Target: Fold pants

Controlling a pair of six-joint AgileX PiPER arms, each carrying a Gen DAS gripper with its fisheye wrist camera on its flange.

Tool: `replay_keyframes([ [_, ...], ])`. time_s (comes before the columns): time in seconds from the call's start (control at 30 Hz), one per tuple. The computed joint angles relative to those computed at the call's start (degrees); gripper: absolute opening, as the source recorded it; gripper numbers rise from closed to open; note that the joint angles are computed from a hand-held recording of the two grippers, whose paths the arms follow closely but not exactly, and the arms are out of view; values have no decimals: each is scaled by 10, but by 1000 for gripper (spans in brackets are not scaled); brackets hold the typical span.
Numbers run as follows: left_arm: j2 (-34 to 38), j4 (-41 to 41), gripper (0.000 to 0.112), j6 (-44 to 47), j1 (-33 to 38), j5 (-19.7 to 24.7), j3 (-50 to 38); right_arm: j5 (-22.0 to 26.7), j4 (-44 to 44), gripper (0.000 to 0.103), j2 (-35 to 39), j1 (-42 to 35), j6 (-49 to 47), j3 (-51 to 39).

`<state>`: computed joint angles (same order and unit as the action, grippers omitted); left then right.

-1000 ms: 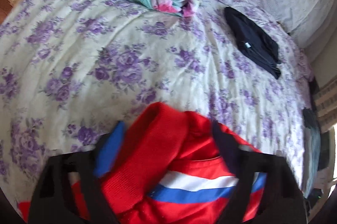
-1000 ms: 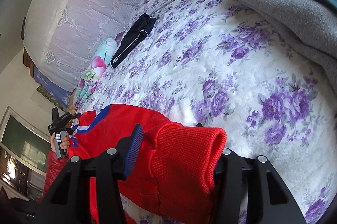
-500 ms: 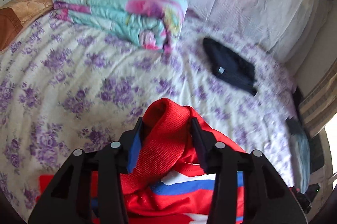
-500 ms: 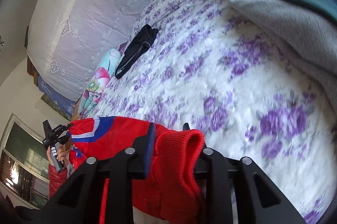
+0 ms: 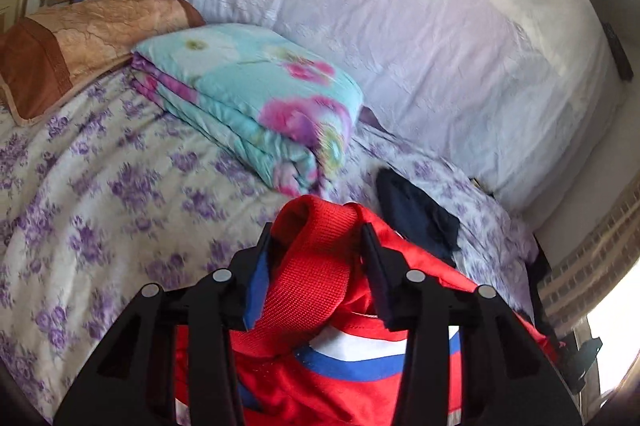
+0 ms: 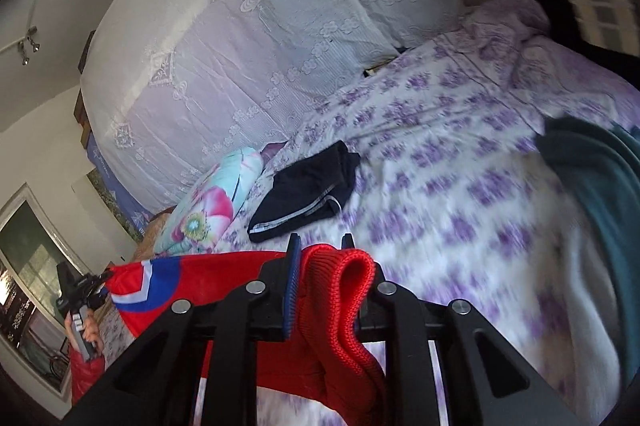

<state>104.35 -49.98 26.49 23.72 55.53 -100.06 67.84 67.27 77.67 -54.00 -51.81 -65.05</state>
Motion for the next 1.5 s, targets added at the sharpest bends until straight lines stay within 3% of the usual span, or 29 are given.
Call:
replay_keyframes([
  [0.13,79,77,42,-81,-29,-15,-82,-116,-55,21,135,148,82,-110],
  [0.2,121,108,44,-109,-41,-10,-122,-150,-94,23,202,192,117,-153],
  [0.3,176,200,55,-163,-78,-48,-149,-291,-164,47,249,241,151,-145],
  [0.37,169,210,55,-155,-86,-93,-100,-347,-96,48,244,230,105,-99],
  [0.43,147,140,58,-79,-72,-133,-31,-317,18,48,236,188,31,-53],
  [0.5,134,80,63,-23,-53,-137,2,-288,69,48,223,161,-13,-22],
  [0.6,108,-10,65,59,-19,-119,45,-285,40,51,177,162,-27,18],
  [0.63,93,-29,67,81,-13,-127,68,-288,21,56,164,169,-25,32],
  [0.7,69,-40,69,101,-9,-143,101,-296,-10,56,152,184,2,50],
  [0.8,42,-58,79,129,4,-156,147,-246,19,56,166,159,4,67],
  [0.87,45,-68,79,129,17,-142,152,-214,39,56,178,145,4,69],
  [1.0,68,-75,79,116,27,-100,132,-195,58,54,192,139,5,67],
  [1.07,68,-60,79,110,17,-111,133,-187,69,45,215,143,14,55],
  [1.1,66,-56,79,111,13,-117,136,-193,69,36,222,149,18,48],
  [1.13,64,-54,79,115,10,-122,138,-202,72,19,228,156,19,42],
  [1.17,62,-55,79,118,9,-126,142,-204,94,14,227,155,7,46],
  [1.23,63,-58,80,118,11,-126,143,-190,149,13,208,146,-42,65],
  [1.33,73,-69,80,116,18,-107,136,-213,140,12,154,146,-65,87],
  [1.5,68,-74,80,125,24,-99,145,-185,96,12,180,88,-31,123],
])
